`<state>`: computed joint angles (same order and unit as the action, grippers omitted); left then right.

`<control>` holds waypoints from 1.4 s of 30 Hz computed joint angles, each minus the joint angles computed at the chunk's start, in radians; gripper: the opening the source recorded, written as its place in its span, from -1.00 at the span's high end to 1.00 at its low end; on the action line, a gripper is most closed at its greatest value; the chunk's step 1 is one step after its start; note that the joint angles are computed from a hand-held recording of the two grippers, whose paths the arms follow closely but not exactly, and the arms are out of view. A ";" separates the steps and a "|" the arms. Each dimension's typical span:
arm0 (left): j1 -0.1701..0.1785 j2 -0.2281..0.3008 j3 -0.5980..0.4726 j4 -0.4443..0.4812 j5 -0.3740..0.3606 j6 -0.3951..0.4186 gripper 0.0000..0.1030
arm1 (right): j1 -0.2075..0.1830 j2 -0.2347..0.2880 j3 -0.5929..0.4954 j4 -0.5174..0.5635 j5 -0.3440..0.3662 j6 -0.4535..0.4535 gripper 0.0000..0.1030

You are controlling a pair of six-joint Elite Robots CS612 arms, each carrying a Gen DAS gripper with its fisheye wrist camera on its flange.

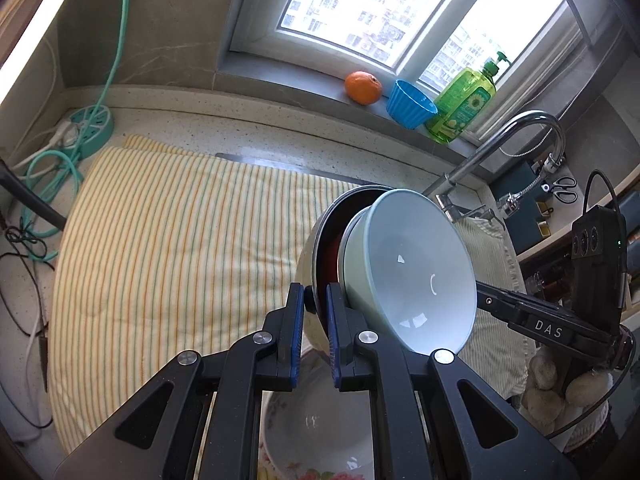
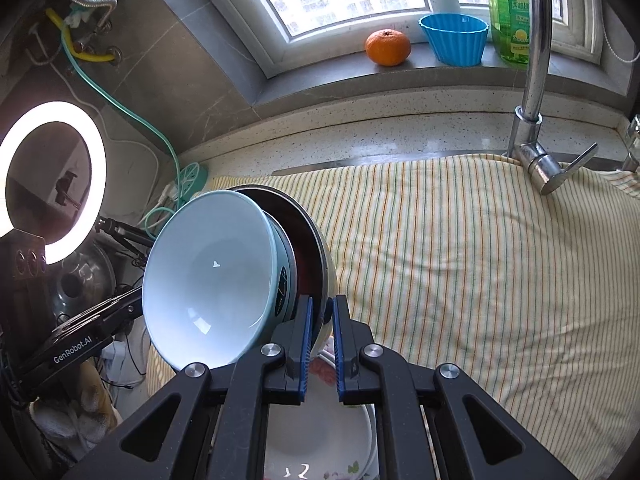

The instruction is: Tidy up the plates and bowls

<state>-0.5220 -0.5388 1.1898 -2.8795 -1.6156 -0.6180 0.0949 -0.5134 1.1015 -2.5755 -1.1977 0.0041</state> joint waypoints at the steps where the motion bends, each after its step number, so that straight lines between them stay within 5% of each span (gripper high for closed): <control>1: -0.002 -0.004 0.008 -0.004 0.001 -0.002 0.82 | -0.001 -0.006 0.012 -0.005 0.001 -0.002 0.83; 19: -0.032 -0.054 0.145 -0.059 -0.005 -0.055 0.82 | -0.003 -0.077 0.184 -0.066 -0.001 -0.018 0.82; 42: -0.047 -0.058 0.179 -0.046 -0.006 -0.090 0.82 | -0.009 -0.082 0.220 -0.038 0.010 -0.035 0.82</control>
